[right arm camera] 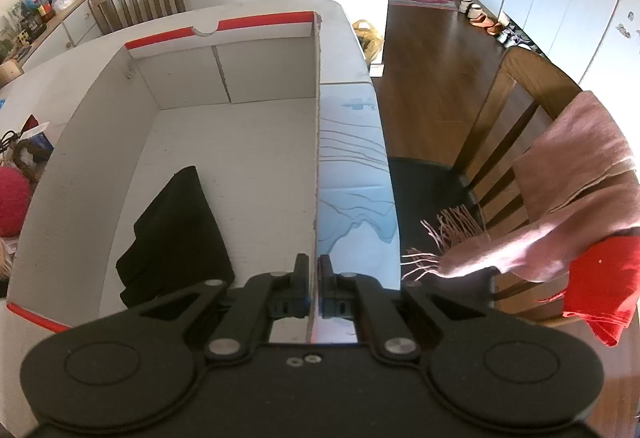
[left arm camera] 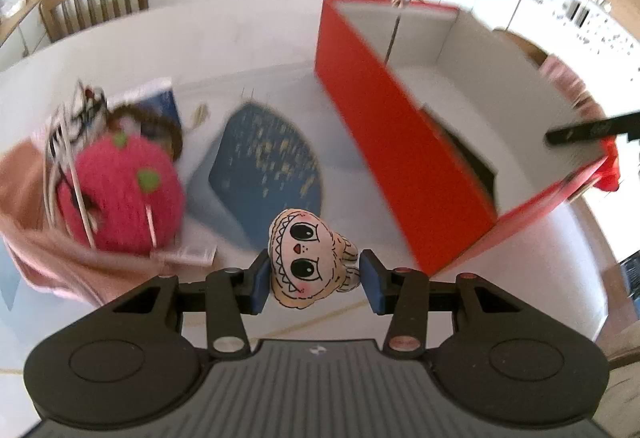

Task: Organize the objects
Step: 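Carry the plush into the box and release it with the left gripper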

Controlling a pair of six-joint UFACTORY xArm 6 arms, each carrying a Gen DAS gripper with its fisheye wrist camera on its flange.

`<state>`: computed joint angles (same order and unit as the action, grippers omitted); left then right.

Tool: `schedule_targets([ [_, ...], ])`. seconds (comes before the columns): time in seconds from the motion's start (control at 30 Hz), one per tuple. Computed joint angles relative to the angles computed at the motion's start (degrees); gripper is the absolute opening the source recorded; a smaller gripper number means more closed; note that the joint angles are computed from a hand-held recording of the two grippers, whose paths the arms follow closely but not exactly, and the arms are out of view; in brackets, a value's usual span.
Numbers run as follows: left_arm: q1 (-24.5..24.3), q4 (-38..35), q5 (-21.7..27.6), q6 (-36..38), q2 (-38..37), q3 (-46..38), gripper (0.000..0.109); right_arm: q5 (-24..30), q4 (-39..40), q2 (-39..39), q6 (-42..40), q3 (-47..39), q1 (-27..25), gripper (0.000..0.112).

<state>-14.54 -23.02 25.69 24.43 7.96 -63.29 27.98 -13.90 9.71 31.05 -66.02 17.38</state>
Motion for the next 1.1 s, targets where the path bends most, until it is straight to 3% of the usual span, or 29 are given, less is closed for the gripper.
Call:
schedule_targets([
  [0.4, -3.39, -4.42, 5.04, 5.29, 5.20, -14.43, 0.045, -0.72, 1.80, -0.38, -1.62, 0.56, -0.09, 0.004],
  [1.1, -11.16, 4.06, 16.92, 1.45, 32.20, -50.23, 0.045, -0.92, 5.09, -1.19, -7.40, 1.48, -0.09, 0.006],
])
